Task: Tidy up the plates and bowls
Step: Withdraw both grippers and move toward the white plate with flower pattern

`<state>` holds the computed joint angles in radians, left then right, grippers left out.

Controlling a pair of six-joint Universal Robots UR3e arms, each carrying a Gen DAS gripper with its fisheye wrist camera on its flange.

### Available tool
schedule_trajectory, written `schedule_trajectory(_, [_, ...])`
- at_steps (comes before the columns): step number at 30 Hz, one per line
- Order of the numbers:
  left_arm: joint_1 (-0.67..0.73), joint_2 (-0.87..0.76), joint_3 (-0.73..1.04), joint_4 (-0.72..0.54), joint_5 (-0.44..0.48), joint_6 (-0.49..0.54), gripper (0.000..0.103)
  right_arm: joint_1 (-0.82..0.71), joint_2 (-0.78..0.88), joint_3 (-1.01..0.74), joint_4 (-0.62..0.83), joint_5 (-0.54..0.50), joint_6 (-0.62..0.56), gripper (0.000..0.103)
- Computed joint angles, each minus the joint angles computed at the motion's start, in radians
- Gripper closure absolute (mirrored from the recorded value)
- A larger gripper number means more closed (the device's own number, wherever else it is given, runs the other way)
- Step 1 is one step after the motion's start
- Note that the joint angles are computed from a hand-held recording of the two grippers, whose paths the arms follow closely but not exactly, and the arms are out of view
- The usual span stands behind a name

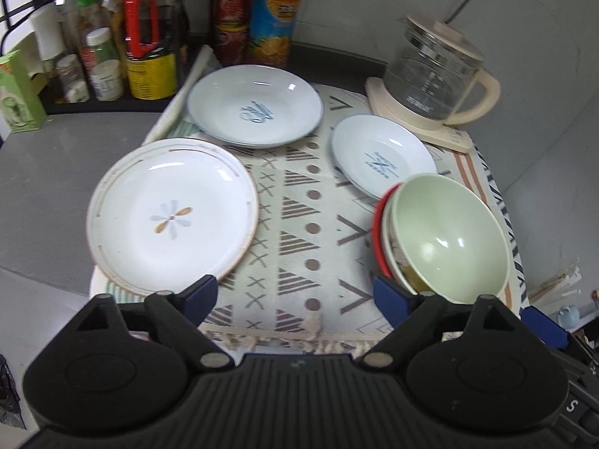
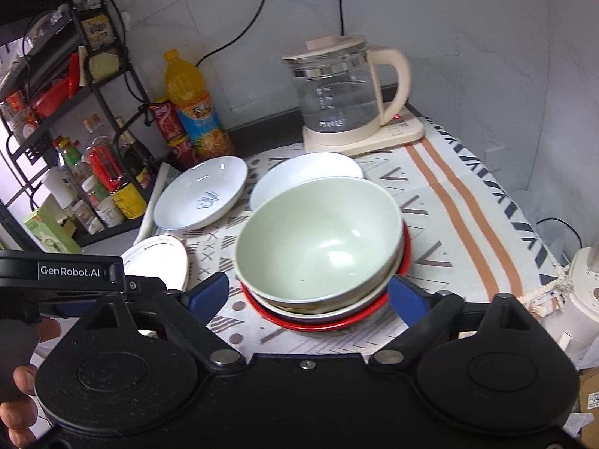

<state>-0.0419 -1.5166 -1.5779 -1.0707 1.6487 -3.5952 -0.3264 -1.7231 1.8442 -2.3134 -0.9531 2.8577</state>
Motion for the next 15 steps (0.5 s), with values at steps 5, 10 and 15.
schedule_trajectory(5, [0.030, 0.056, -0.052, 0.003, 0.018, 0.002, 0.003, 0.030, 0.004, 0.001, -0.011, 0.015, 0.001, 0.002])
schedule_trajectory(10, [0.087, 0.114, -0.115, 0.015, 0.007, 0.004, 0.000, 0.084, 0.036, -0.023, -0.038, 0.010, 0.018, 0.000])
schedule_trajectory(15, [0.164, 0.159, -0.179, 0.037, -0.016, 0.039, 0.000, 0.146, 0.075, -0.037, -0.096, -0.017, 0.049, 0.000])
